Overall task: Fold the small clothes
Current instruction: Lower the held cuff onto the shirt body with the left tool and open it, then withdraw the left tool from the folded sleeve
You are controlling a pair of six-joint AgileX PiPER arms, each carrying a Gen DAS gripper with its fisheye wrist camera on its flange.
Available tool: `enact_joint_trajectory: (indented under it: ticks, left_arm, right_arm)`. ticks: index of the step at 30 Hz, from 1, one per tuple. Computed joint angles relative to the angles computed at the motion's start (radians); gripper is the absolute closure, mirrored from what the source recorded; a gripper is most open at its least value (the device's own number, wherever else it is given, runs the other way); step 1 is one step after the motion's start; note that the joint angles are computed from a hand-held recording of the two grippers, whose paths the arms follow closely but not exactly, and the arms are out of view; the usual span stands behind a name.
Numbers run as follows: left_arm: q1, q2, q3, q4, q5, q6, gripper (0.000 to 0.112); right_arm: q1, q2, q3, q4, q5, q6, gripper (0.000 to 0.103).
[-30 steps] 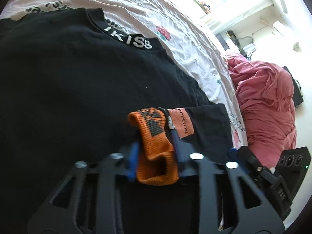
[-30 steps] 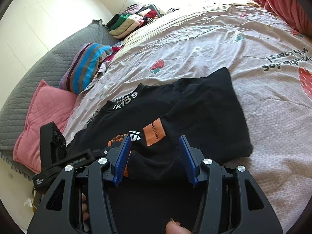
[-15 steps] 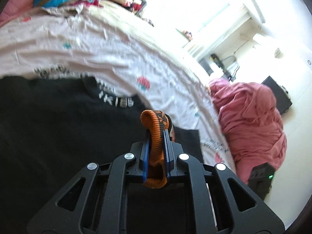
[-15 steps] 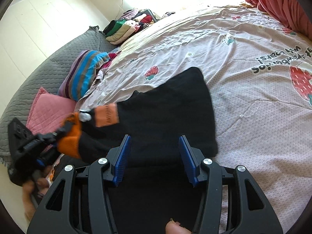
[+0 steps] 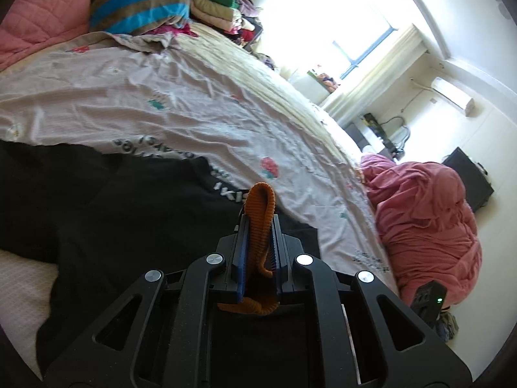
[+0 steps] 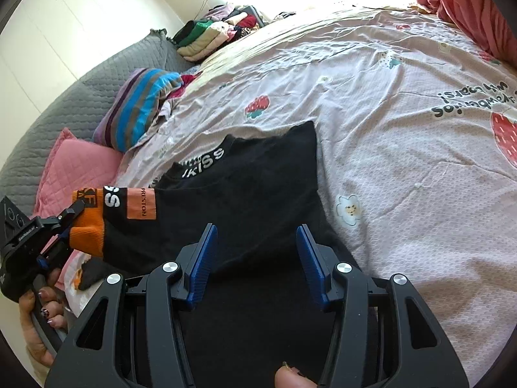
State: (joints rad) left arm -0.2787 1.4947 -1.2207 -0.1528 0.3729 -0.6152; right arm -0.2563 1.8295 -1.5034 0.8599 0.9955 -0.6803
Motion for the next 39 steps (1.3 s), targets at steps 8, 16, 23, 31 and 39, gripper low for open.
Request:
enact_joint_trajectory:
  ticks: [8,16,23,31,39]
  left_arm:
    - [0.061,-0.013,0.07,-0.112,-0.005,0.109,0.105]
    - [0.065,-0.047,0.092,0.003,0.015,0.039,0.095]
    - [0.025,-0.036,0.078,0.159,0.036,-0.063,0.092]
    - [0.021,0.091,0.055,0.095,0.142,0.003,0.076]
    - [0.027,0.066,0.123,0.09,0.1,0.02,0.071]
  right_arm:
    - [0.07,-0.015,0.012,-0.061,-0.062,0.012,0.054]
    - [0.151,-0.016,0.023,-0.152,-0.149,0.039,0.054]
    - [0.206,0.008,0.001,-0.226,-0.178,0.059,0.054]
    - [0.26,0.052,-0.022,-0.408,-0.2,0.171,0.048]
    - [0.253,0.04,0.021,-0.383,-0.222,0.131,0.04]
